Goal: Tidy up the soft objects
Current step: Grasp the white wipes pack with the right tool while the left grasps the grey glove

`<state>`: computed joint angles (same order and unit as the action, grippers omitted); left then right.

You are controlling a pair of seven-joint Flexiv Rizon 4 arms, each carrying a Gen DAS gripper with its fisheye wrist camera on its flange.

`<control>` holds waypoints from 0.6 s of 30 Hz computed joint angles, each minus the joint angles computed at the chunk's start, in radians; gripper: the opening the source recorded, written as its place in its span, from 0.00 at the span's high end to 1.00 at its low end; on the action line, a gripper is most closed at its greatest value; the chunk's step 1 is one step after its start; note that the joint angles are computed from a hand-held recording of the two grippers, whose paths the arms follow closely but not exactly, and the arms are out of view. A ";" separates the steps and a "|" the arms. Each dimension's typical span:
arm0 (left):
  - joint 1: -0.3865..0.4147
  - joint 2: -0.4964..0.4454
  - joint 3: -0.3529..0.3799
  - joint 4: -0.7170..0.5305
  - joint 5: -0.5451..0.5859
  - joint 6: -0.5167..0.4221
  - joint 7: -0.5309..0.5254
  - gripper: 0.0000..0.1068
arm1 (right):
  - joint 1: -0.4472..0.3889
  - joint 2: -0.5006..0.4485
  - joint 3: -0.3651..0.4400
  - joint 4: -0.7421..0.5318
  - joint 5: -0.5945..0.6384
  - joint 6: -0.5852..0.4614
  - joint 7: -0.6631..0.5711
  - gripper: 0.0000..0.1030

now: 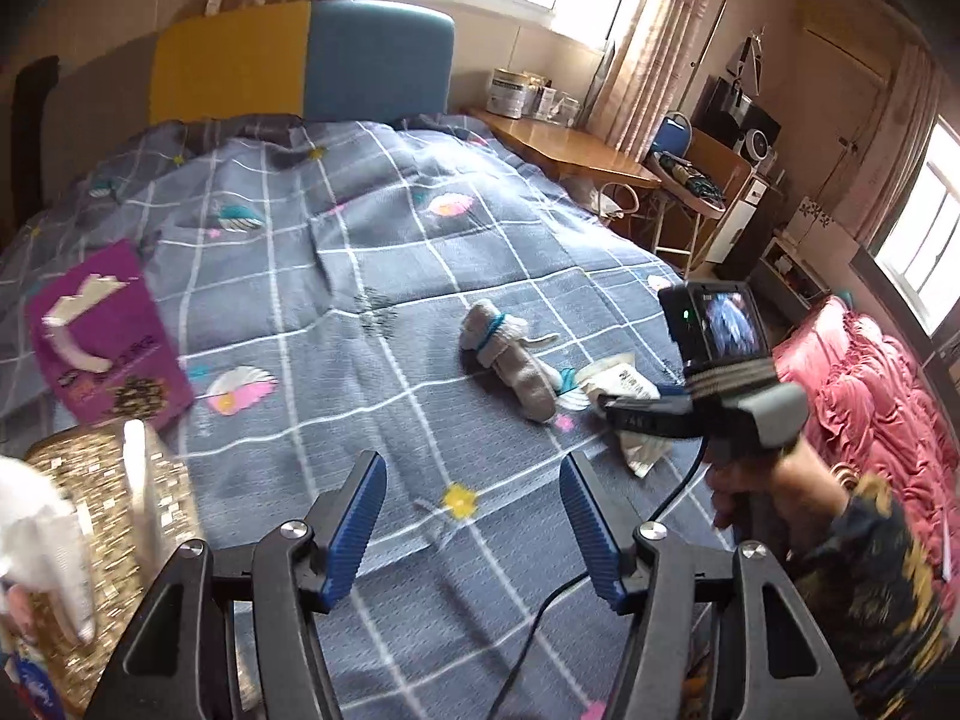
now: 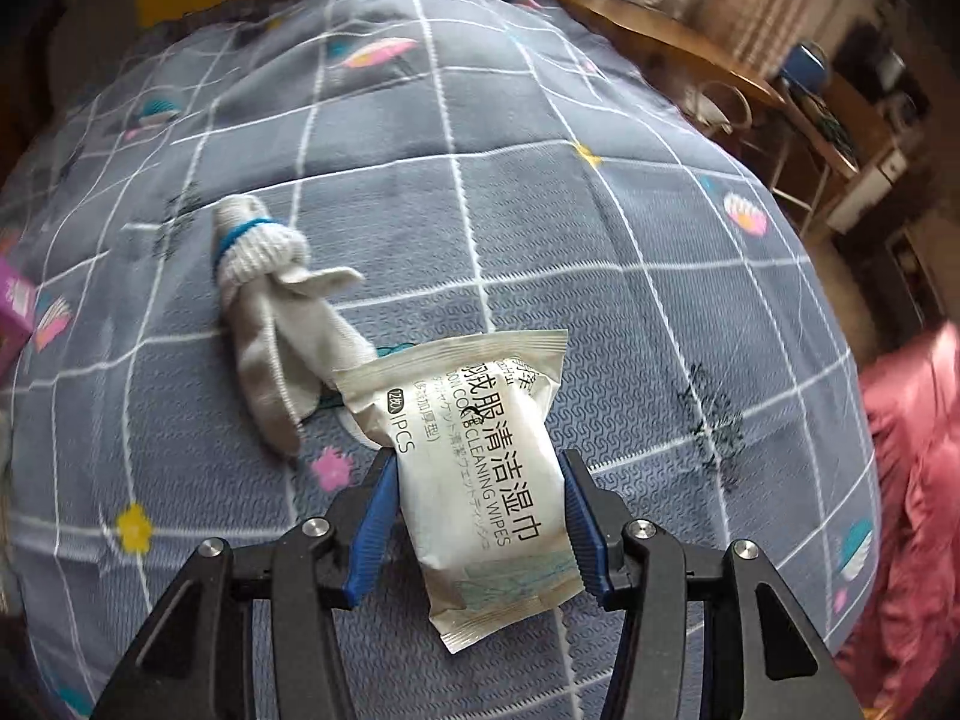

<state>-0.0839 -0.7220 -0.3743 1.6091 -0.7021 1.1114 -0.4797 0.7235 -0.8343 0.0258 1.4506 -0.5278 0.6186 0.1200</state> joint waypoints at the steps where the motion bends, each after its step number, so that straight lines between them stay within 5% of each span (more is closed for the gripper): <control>1: -0.026 -0.021 0.027 -0.035 0.026 -0.017 -0.039 0.43 | -0.006 -0.006 -0.004 0.007 -0.002 0.027 0.008 0.47; 4: -0.078 -0.093 0.066 -0.141 0.085 -0.064 -0.130 0.46 | -0.018 0.000 -0.006 0.053 0.008 0.120 0.059 0.47; 10: -0.166 -0.247 0.111 -0.374 0.206 -0.152 -0.279 0.49 | -0.011 0.005 -0.015 0.064 -0.007 0.134 0.084 0.50; 18: -0.280 -0.493 0.178 -0.814 0.309 -0.364 -0.503 0.49 | -0.028 0.020 -0.013 0.112 0.026 0.231 0.137 0.49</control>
